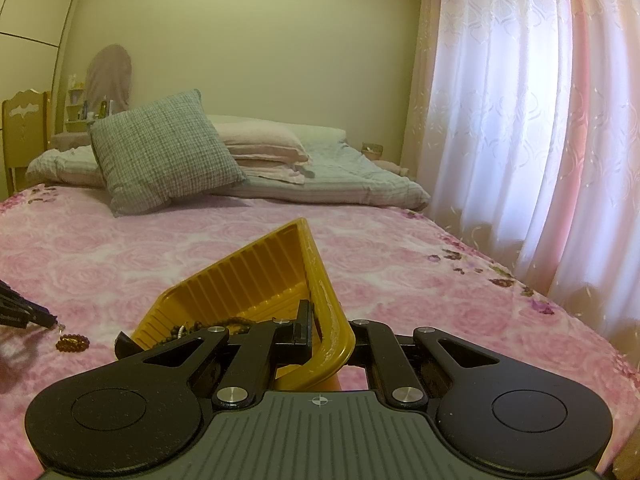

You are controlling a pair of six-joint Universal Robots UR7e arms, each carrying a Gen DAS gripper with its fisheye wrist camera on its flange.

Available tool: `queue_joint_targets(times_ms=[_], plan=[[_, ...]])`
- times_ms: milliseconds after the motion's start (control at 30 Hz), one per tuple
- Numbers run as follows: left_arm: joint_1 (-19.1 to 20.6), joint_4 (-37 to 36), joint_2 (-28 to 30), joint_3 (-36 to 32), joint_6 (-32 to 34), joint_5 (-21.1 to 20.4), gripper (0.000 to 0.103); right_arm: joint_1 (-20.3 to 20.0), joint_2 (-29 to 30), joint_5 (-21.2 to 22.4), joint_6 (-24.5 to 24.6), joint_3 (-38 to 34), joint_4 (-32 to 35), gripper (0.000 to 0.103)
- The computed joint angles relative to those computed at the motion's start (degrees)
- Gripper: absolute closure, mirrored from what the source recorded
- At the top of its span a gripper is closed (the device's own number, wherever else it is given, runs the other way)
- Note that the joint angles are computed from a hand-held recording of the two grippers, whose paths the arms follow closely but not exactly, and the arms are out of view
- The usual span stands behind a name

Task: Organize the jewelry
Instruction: 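Move the open left gripper back over the remaining jewelry, then grasp a small pearl earring with the left gripper and drop it into the tray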

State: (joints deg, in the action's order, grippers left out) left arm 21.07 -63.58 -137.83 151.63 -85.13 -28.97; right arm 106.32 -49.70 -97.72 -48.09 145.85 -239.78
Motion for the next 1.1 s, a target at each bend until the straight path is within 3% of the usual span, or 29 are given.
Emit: queue_joint_targets(times_ms=[233, 400, 567, 900, 1100], plan=[[-8.52, 10.94, 1.23, -3.25, -11.14, -2.73, 0.096, 0.07, 0.09, 0.01, -0.57, -0.03, -0.13, 0.096], [-12.31, 7.1, 4.01, -4.27, -9.64, -2.18, 0.096, 0.23, 0.01, -0.1, -0.44, -0.12, 0.07, 0.096], [-12.26, -11.24, 7.95, -2.2, 2.49, 0.09, 0.096, 0.43, -0.27, -0.13, -0.25, -0.19, 0.6, 0.096], [-7.17, -58.29, 26.31, 2.46, 29.2, -0.26, 0.096, 0.44, -0.51, 0.21, 0.09, -0.08, 0.88, 0.096], [-4.7, -75.64, 36.93, 3.02, 37.59, -1.74, 0.096, 0.43, -0.51, 0.28, 0.5, -0.05, 0.85, 0.096]])
